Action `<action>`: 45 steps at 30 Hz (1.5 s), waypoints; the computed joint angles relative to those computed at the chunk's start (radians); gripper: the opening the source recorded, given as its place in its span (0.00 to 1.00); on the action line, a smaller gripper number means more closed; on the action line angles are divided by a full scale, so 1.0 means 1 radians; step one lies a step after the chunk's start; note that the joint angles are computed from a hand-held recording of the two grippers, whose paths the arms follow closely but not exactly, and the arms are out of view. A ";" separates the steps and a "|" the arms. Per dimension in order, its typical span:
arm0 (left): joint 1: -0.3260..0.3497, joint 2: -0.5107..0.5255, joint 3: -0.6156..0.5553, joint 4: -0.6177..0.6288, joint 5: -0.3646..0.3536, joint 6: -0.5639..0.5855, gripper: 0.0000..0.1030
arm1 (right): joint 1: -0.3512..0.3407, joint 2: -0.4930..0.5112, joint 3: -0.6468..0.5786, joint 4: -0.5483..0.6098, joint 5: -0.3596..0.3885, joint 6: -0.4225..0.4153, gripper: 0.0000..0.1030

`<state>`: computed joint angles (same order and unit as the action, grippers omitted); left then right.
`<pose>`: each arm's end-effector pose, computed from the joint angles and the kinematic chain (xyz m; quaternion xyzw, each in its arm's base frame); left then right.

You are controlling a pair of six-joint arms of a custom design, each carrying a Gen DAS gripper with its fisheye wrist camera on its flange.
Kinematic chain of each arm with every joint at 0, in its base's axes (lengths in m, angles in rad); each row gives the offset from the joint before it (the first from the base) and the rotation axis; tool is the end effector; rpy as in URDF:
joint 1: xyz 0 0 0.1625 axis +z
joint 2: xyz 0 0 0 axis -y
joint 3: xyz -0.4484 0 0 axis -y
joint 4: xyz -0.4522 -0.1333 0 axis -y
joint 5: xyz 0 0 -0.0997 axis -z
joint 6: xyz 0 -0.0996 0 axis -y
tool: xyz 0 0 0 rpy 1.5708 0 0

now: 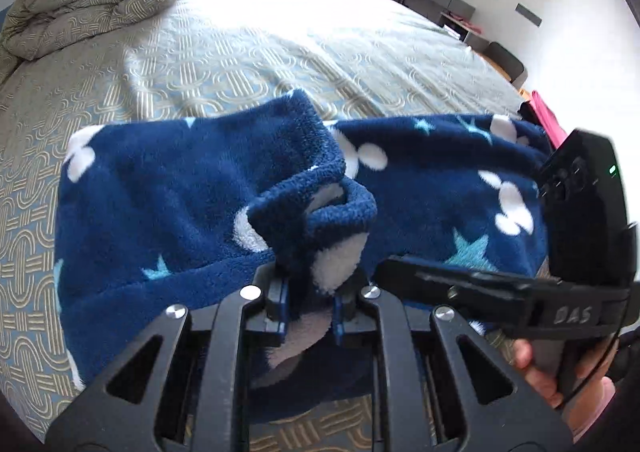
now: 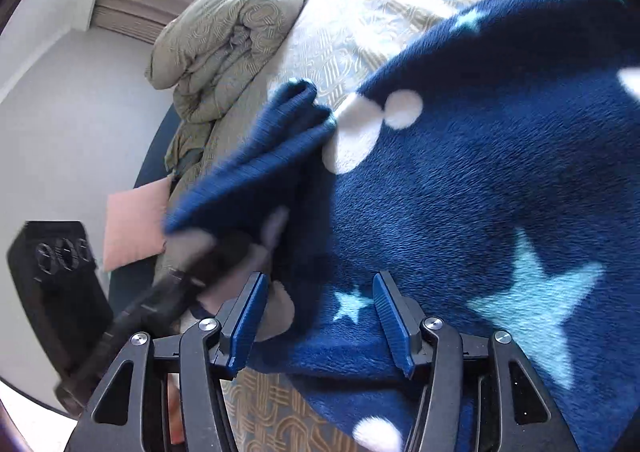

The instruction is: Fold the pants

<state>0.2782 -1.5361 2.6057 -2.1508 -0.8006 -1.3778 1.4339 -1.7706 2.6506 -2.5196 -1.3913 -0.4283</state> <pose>-0.2205 -0.2737 0.1041 0.0527 0.9022 -0.3020 0.3035 0.1080 -0.3231 0.1625 -0.1476 0.9844 -0.0579 0.0765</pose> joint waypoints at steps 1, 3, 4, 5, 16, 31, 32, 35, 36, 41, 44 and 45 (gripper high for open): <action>-0.006 -0.002 0.006 0.009 -0.009 -0.022 0.17 | -0.004 -0.018 0.003 0.001 -0.002 -0.014 0.55; -0.012 -0.052 0.033 0.000 -0.021 -0.060 0.17 | -0.014 -0.041 0.002 0.013 -0.002 -0.040 0.55; -0.017 -0.083 0.045 -0.003 -0.020 -0.085 0.17 | -0.013 -0.042 -0.004 0.018 -0.005 -0.041 0.55; -0.022 -0.113 0.056 -0.008 -0.015 -0.107 0.17 | -0.017 -0.041 -0.015 0.032 -0.003 -0.041 0.55; -0.184 -0.457 0.054 0.460 0.108 -0.427 0.17 | 0.430 0.315 -0.229 -0.204 -0.551 -0.401 0.55; -0.200 -0.526 0.082 0.452 0.124 -0.434 0.17 | 0.485 0.593 -0.391 -0.169 -0.579 -0.336 0.07; -0.197 -0.514 0.081 0.430 0.127 -0.421 0.17 | 0.475 0.602 -0.407 -0.171 -0.580 -0.316 0.07; -0.190 -0.457 0.068 0.379 0.128 -0.376 0.17 | 0.458 0.626 -0.444 -0.124 -0.561 -0.277 0.16; -0.188 -0.444 0.062 0.375 0.128 -0.366 0.17 | 0.466 0.622 -0.438 -0.128 -0.573 -0.269 0.21; -0.185 -0.423 0.032 0.404 0.146 -0.357 0.17 | 0.430 0.423 -0.349 -0.123 -0.461 -0.298 0.65; -0.206 -0.429 -0.003 0.508 0.177 -0.396 0.17 | 0.334 0.254 -0.339 0.159 -0.303 -0.268 0.65; -0.208 -0.429 -0.015 0.538 0.188 -0.405 0.17 | 0.299 0.207 -0.329 0.246 -0.271 -0.285 0.65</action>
<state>0.0698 -1.9648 2.5907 -1.6133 -0.6129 -1.7832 1.7329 -1.5632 2.3216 -2.2735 -1.6627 -0.7133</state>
